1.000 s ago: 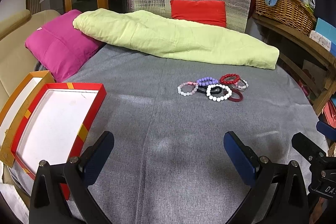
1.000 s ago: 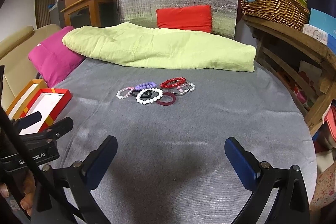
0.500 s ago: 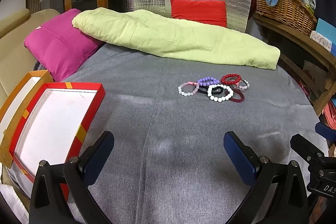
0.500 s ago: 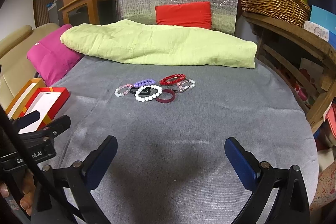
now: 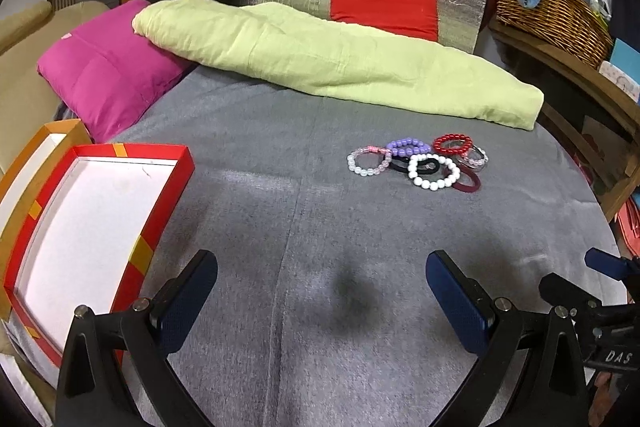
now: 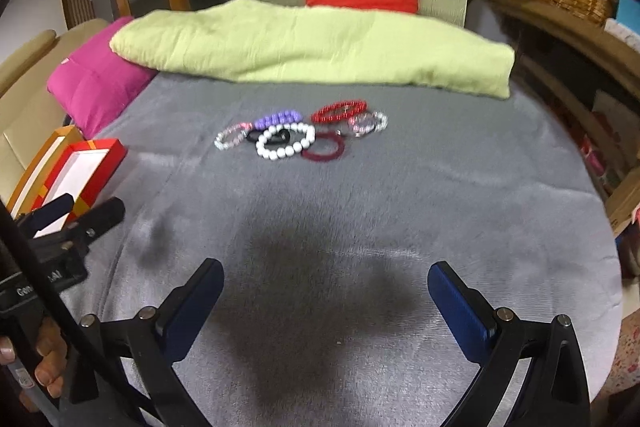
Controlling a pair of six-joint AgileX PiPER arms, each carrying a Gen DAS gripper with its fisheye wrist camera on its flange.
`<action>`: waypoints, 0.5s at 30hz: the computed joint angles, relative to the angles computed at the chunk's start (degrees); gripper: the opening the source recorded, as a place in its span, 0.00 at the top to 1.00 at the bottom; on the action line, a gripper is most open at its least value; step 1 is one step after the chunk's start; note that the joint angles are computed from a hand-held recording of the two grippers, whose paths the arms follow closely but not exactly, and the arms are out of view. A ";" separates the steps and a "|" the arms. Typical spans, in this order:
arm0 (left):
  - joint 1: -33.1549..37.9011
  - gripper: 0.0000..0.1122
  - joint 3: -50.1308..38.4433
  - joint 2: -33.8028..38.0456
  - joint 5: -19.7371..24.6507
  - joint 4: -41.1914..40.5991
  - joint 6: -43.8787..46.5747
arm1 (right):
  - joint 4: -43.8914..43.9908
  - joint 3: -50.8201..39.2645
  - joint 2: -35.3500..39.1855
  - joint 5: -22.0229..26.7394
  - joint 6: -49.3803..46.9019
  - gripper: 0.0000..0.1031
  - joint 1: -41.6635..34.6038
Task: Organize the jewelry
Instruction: 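Reach the right tool to the maroon bangle and grasp it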
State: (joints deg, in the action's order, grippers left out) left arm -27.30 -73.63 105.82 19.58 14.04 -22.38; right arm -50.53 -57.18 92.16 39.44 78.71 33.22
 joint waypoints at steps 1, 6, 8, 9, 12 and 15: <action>0.34 0.08 -0.69 0.57 0.60 -1.40 1.33 | 1.18 -0.53 0.48 -0.87 -1.33 0.00 -1.10; 1.55 0.08 -2.16 2.83 0.21 -7.01 5.93 | 12.12 -4.71 3.05 -6.35 -11.74 0.18 -8.90; 1.63 0.08 -2.62 3.32 0.27 -8.06 6.74 | 18.67 -9.42 6.32 -5.37 -18.34 0.22 -12.61; 1.62 0.08 -2.79 3.37 0.47 -8.60 7.17 | 20.80 -12.06 7.98 -4.03 -20.93 0.25 -13.90; 1.72 0.08 -2.64 3.32 -0.33 -9.46 8.26 | 28.26 -22.54 14.43 0.27 -29.69 0.28 -18.00; 2.01 0.08 -2.95 3.69 -0.66 -11.53 10.29 | 30.78 -33.36 21.14 6.07 -34.00 0.29 -19.71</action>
